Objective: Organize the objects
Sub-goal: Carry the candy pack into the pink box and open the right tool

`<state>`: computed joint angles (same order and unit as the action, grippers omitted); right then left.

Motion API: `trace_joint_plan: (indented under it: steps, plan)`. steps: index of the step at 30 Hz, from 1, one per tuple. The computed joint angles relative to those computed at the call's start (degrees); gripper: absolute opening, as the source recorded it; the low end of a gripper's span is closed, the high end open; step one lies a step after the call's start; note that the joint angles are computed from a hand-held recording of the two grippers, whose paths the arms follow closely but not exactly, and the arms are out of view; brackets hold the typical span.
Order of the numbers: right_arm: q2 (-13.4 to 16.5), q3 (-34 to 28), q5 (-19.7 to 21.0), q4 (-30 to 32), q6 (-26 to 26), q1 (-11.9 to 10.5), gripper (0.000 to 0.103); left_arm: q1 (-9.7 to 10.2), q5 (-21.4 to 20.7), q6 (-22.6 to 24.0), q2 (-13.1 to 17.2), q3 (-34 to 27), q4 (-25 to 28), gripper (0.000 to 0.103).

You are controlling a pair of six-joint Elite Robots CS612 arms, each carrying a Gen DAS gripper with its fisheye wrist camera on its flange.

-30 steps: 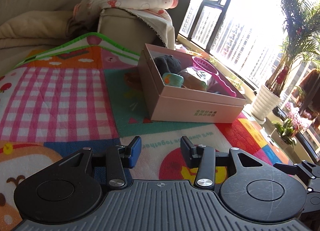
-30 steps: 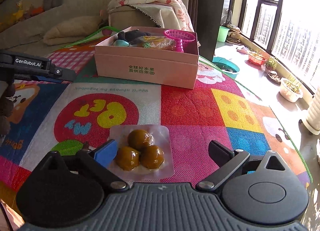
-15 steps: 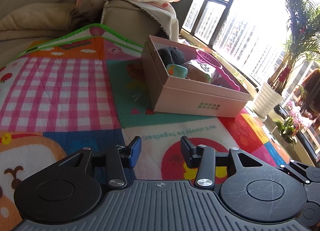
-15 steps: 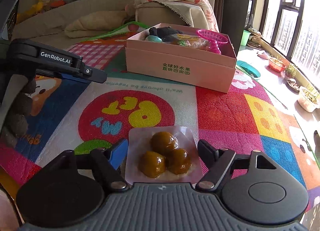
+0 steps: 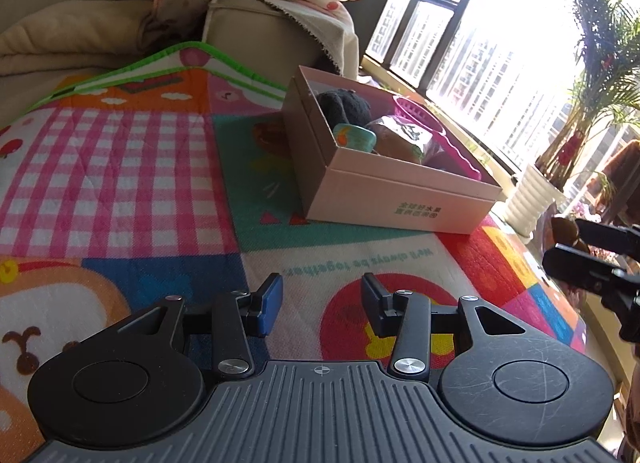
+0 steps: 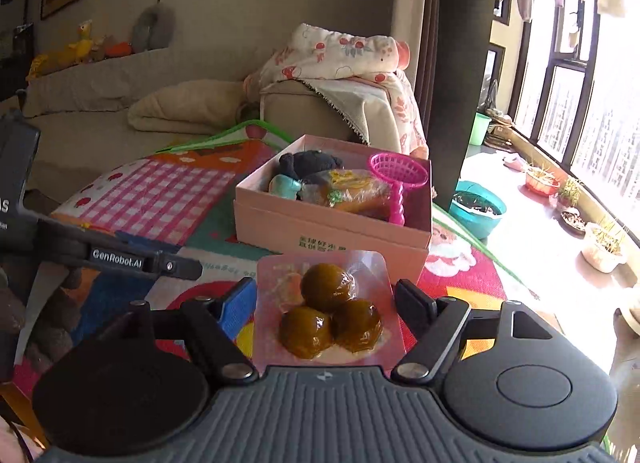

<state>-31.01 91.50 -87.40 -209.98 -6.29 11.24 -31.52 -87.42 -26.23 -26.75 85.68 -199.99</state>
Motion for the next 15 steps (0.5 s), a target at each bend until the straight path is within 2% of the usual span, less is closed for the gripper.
trace_joint_plan:
  steps: [4,6,8,10,12,15]
  plan:
    - [1.33,-10.18,0.46,5.53,0.87,-0.31,0.076,0.36,-0.37,0.06,0.52,-1.28,-1.11,0.047]
    - [3.53,-17.32,-0.33,9.83,2.71,-0.16,0.077,0.45,-0.41,0.77,0.44,-1.57,-1.33,0.047]
    - [5.95,-24.48,0.61,16.67,3.99,-0.44,0.081,0.62,-0.49,1.25,0.27,-1.8,-1.22,0.047]
    - [8.02,-29.63,-1.15,21.82,7.22,-0.51,0.081,0.83,-0.2,1.3,0.06,-1.96,-0.86,0.047]
    - [8.63,-30.44,-1.12,22.78,8.42,-0.95,0.08,1.17,-0.25,0.92,0.11,-2.3,-1.2,0.047]
    - [7.9,-25.74,-2.91,16.85,6.88,-1.51,0.077,1.86,-1.48,-0.18,0.7,-3.89,-1.78,0.047]
